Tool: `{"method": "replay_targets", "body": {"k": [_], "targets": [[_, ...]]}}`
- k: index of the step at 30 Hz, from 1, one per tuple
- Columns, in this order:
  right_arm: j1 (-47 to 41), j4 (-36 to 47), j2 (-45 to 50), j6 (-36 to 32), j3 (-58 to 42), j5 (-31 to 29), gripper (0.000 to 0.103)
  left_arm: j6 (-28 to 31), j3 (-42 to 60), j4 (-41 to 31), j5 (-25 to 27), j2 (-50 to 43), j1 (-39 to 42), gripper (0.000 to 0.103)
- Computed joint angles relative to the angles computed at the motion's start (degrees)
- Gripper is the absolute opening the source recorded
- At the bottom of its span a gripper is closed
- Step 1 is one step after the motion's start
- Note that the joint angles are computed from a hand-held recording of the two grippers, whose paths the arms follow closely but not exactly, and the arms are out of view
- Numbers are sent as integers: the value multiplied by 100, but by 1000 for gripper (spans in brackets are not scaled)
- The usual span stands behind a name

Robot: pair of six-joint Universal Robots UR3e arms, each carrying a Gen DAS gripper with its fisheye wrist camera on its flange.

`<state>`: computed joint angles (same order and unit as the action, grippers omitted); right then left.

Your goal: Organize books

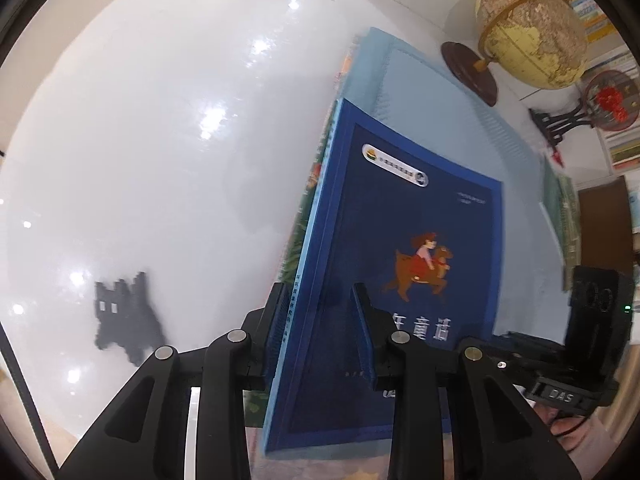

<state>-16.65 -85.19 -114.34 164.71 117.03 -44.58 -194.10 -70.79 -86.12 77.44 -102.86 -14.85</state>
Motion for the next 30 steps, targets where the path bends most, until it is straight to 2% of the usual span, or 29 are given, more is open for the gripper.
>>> {"method": "replay_targets", "body": {"k": [7,16,22,25,30], "targets": [[215,-267,51,238,53,54,20,-72,263,-85,314,-181,-168,29],[188,-295,123,80,147,98,19,-391,987,-358,786,-556,-547,29],[200,-263,121,172,-28,-168,19,-493,1590,-569,955,-840,-742,29],[-46,157,-44,-99,-124,-268,19,-578,1938,-648,1041,-1006,-885,29],[-1113,1622,-551,-1172,-485,-246,19,-778,2920,-891,1021,-1528,-1169,29]]}}
